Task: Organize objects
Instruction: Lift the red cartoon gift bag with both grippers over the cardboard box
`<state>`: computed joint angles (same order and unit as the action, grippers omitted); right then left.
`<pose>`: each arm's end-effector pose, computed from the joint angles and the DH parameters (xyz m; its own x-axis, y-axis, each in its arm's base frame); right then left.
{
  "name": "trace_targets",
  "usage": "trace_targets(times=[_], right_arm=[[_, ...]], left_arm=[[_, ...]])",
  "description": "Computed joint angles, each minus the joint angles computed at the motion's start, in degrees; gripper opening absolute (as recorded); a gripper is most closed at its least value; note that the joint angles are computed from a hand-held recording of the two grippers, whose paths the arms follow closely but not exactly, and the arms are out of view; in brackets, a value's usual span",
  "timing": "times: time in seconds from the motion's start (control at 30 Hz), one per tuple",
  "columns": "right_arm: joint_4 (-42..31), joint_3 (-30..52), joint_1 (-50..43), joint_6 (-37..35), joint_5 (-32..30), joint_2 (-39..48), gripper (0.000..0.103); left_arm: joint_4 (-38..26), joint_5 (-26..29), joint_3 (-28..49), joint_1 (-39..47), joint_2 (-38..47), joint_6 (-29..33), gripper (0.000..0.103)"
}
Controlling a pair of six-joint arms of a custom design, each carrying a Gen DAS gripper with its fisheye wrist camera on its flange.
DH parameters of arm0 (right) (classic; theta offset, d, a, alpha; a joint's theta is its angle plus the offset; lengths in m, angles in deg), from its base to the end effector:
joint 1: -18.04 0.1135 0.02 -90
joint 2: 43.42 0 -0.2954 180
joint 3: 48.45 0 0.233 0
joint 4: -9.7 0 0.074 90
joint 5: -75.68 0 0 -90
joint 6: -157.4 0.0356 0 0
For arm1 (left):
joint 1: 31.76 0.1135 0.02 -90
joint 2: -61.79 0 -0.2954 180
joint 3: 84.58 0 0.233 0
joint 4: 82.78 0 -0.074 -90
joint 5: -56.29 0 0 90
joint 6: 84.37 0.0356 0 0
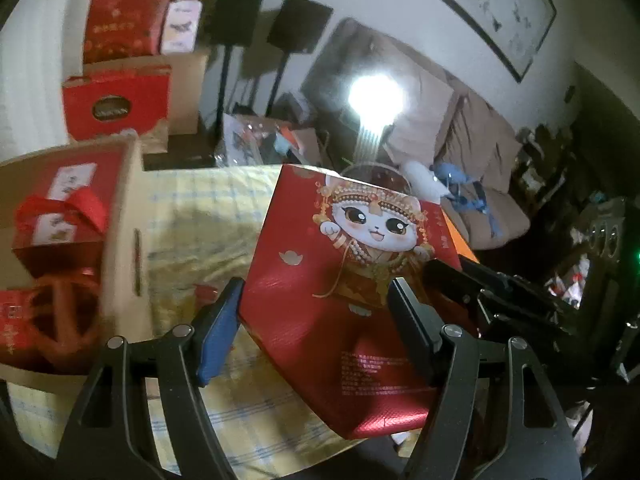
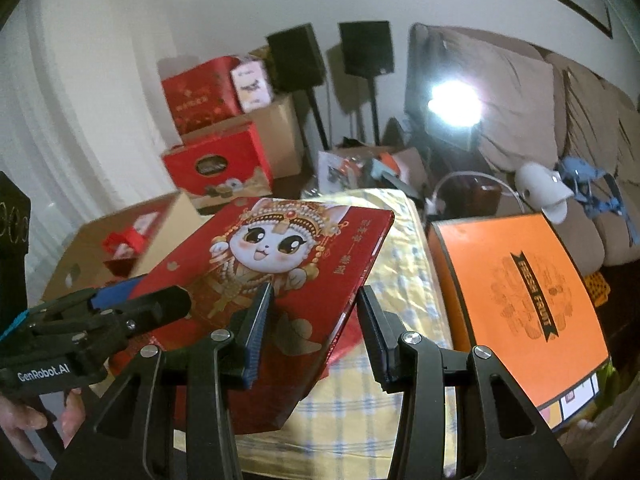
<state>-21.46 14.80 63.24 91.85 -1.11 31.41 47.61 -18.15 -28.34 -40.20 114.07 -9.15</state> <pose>0.1825 0.1722 0.2781 -0.6723 -0.1052 -0.7328 -0.3233 0.9322 0.1628 0.1444 -0.0311 0.2858 -0.7673 -0.1346 -0.6270 0.1356 0.9216 -0.3638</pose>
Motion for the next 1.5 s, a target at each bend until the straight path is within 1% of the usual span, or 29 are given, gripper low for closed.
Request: trace_targets(times=[0.17, 0.23, 0.27, 0.37, 0.43, 0.57, 0.67, 0.77, 0.9, 1.03, 1.17, 1.33, 1.5], right_arm=[[-0.9, 4.7, 5.2, 0.1, 2.6, 3.3, 0.045], [-0.8, 6.0, 6.8, 0.3, 3.2, 4.8, 0.045], [-0.6, 6.5, 7.7, 0.6, 3.4, 5.4, 0.045], [-0.2, 8.2, 9.8, 1.2, 3.7, 7.5, 0.045], [-0.1, 9.8, 11.1, 1.4, 4.1, 9.2, 0.045], [-0.6, 14.0, 13.4, 1.3, 4.0, 12.9, 0.045], [-1.0, 17.4, 14.8, 0.6, 3.3, 16.1, 0.045], [-1.2, 21.0, 16.2, 0.2, 2.9, 19.5, 0.045], [-1.6, 26.0, 17.7, -0.2, 2.2, 23.8, 0.045], [-2.3, 30.9, 18.9, -0.6, 1.3, 27.8, 0.045], [-3.7, 36.5, 20.0, -1.2, 0.2, 32.2, 0.045], [-6.4, 44.0, 20.7, -2.4, -1.5, 37.6, 0.045], [-9.9, 52.6, 21.8, -3.1, -1.8, 43.6, 0.045]], left_arm=[[-5.9, 4.8, 2.8, 10.4, -2.5, 6.3, 0.068], [-8.7, 8.7, 3.8, 16.9, -2.9, 10.4, 0.068], [-9.6, 9.8, 3.6, 19.0, -3.5, 11.9, 0.068], [-13.5, 14.6, 4.6, 28.4, -3.4, 18.9, 0.068], [-15.8, 16.9, 5.2, 33.1, -3.2, 22.9, 0.068], [-21.0, 22.7, 7.3, 45.1, -1.1, 32.9, 0.068], [-25.6, 26.8, 9.3, 54.9, 1.7, 41.8, 0.068], [-29.2, 28.8, 11.3, 62.9, 5.2, 49.4, 0.068], [-31.4, 29.8, 13.6, 70.2, 9.7, 56.2, 0.068], [-32.2, 30.1, 15.3, 75.6, 13.7, 60.6, 0.068], [-31.8, 30.2, 17.0, 79.6, 17.8, 63.0, 0.068], [-30.3, 30.0, 19.5, 82.4, 23.7, 63.9, 0.068], [-26.2, 29.2, 21.8, 83.1, 28.6, 60.9, 0.068]])
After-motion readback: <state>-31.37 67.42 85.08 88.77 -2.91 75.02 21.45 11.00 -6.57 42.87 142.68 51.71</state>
